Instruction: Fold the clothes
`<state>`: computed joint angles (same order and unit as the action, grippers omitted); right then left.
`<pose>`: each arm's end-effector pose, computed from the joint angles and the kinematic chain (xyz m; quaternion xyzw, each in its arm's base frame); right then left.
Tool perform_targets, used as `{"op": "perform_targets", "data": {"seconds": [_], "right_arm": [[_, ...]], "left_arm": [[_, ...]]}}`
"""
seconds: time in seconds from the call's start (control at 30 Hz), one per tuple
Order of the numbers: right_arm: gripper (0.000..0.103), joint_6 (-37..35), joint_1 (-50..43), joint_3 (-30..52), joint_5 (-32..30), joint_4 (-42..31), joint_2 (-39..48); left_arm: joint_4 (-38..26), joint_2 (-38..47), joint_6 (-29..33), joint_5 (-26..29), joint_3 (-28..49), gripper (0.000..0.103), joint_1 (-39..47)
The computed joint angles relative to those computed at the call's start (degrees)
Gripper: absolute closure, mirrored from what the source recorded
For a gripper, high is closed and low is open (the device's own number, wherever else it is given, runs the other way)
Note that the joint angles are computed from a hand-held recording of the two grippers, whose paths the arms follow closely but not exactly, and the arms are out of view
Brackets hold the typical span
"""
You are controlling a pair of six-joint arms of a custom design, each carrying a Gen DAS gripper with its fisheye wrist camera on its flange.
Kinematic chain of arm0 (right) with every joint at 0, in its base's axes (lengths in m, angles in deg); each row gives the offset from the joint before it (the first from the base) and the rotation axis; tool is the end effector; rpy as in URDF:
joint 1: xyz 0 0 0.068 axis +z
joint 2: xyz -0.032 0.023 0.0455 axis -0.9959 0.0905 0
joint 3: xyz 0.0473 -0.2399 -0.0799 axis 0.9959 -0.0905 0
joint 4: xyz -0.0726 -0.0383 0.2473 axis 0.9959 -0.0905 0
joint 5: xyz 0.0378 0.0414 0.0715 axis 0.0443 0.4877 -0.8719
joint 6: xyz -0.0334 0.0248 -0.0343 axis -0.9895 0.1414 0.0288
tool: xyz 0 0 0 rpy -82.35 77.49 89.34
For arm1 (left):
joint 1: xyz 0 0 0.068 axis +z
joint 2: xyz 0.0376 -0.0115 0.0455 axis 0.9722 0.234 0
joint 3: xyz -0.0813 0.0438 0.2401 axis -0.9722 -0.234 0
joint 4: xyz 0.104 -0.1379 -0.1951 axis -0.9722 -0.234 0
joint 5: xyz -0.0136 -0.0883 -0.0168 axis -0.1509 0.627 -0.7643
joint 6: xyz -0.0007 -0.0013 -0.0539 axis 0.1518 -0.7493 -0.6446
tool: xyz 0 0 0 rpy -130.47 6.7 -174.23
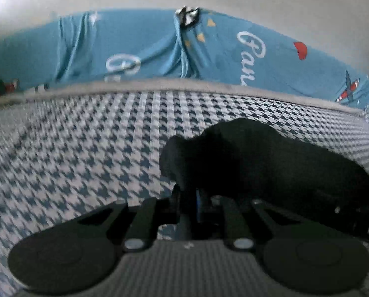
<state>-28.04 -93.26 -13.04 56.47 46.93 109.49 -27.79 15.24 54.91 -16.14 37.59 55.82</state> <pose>0.3269 -0.0305 0.1904 -0.1180 0.8936 0.1767 0.3954 0.3028 -0.1045 0.1636 -0.0825 0.9159 -0.0372 0.3910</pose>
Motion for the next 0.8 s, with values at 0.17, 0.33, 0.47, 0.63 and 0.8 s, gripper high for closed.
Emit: {"op": "perform_targets", "data": {"seconds": [0.17, 0.33, 0.47, 0.63, 0.8], "right_arm": [[0.088, 0.26, -0.04, 1.92, 2.00, -2.40, 2.12], [0.087, 0.14, -0.57, 2.77, 1.84, -3.40, 3.36], [0.087, 0.54, -1.08, 3.12, 1.48, -3.57, 4.47], [0.086, 1.04, -1.12, 2.94, 1.66, -3.11, 5.05], [0.086, 1.43, -0.98, 3.95, 1.98, -3.42, 6.08]], "left_arm": [[1.70, 2.11, -1.00, 6.81, -0.40, 0.070, 3.37], [2.74, 4.58, -0.68, 7.39, 0.54, 0.036, 3.74], [3.35, 6.58, -0.64, 8.01, 1.95, 0.013, 3.76], [5.32, 9.87, -1.37, 9.07, 3.61, 0.017, 4.23], [7.66, 10.33, -0.01, 12.46, 3.71, 0.081, 4.85]]}}
